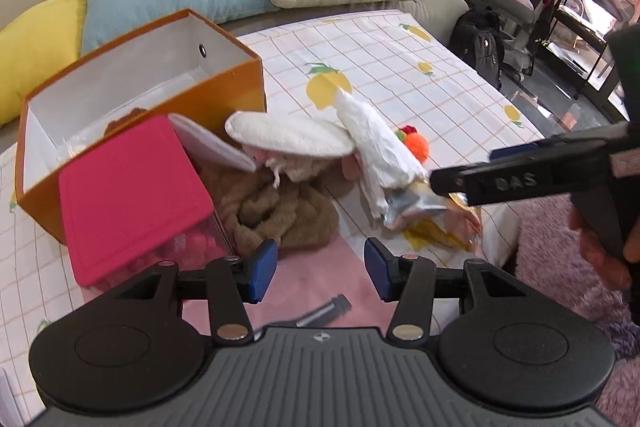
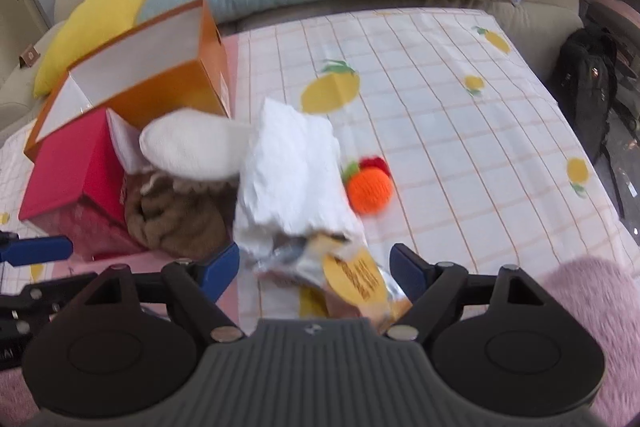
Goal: Organize soft objects
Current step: 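Grasp the white tissue bundle with the right gripper and lift it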
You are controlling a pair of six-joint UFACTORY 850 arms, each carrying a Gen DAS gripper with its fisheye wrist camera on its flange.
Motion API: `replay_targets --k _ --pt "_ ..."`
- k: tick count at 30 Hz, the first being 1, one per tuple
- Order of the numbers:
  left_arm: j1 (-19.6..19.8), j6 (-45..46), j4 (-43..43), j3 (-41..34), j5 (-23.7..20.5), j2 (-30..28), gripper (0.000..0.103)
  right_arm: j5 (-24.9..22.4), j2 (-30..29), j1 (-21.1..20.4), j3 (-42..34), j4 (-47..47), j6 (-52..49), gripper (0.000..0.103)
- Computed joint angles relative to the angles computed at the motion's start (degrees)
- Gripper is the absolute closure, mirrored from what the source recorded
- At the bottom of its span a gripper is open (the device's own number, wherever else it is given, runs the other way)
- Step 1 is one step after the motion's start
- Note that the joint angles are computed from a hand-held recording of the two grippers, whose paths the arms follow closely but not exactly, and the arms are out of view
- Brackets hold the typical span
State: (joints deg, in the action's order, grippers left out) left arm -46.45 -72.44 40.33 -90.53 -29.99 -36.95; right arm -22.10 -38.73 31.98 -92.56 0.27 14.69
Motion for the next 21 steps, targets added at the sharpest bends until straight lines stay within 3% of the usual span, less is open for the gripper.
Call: replay_targets --k 9,14,18,21 --pt "1.1 4.1 -1.7 -4.0 -2.8 -2.3 0.045 -5.8 -10.9 -0.9 -13.8 13.9 -12.2 0.022" --pt "1.4 6.9 -2.3 -6.0 -3.7 -3.6 0.045 -10.8 -15.9 -0.9 -19.8 12.4 -11.5 0.024" --pt "1.5 10.4 -0.5 -7.5 -4.3 -4.8 0.044 -11.8 -16.9 -1.7 -20.6 14.2 -11.7 0.047" --pt "1.6 13.6 1.9 -9.0 -4.5 -6.0 0.043 -11.6 -16.2 -2.4 -20.0 16.2 -12.5 0.082"
